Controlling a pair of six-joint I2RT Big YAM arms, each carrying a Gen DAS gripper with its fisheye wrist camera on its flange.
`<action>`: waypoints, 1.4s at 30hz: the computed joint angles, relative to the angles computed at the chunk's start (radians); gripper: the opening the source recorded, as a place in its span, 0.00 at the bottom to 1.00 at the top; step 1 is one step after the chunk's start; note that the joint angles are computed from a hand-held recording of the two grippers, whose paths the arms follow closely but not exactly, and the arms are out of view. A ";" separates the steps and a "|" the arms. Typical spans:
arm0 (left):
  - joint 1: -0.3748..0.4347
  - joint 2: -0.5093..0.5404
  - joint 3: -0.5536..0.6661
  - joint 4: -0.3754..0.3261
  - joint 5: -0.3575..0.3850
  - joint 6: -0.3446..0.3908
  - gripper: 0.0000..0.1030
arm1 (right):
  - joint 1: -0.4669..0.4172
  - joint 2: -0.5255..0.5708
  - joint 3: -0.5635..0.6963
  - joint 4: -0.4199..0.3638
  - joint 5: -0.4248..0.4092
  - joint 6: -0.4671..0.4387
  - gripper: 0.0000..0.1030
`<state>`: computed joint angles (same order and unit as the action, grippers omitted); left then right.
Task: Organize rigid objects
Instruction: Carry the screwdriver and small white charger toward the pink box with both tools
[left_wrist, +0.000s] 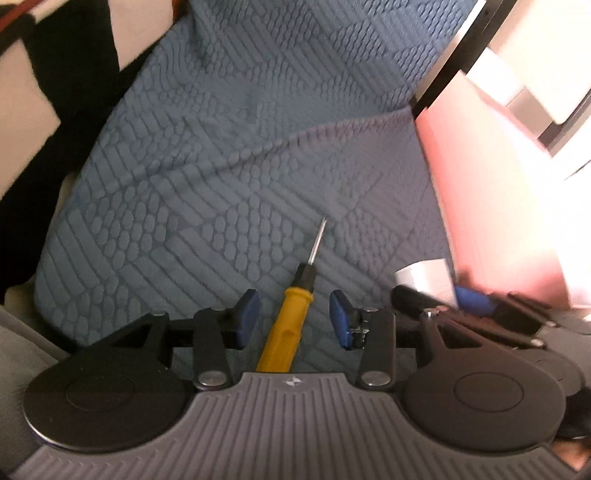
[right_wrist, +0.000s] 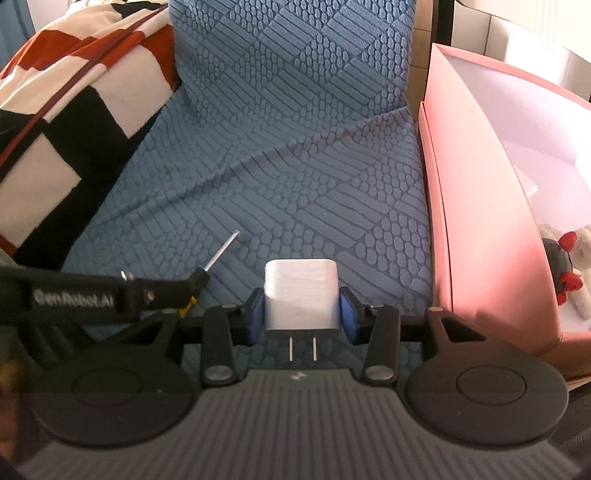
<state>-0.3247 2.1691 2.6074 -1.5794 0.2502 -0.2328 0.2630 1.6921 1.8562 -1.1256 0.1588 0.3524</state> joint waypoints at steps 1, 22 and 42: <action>0.000 0.002 0.001 -0.010 -0.005 0.001 0.46 | 0.000 0.000 0.000 -0.005 0.002 0.001 0.44; -0.010 -0.024 -0.065 0.095 -0.013 0.054 0.19 | 0.005 -0.002 0.004 -0.038 0.028 -0.006 0.44; 0.029 -0.142 -0.036 0.226 0.094 -0.135 0.19 | 0.028 -0.073 0.156 -0.035 0.062 -0.036 0.44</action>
<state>-0.2957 2.0268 2.5711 -1.3530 0.3442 -0.3679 0.2907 1.6195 2.0120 -1.1606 0.2205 0.3169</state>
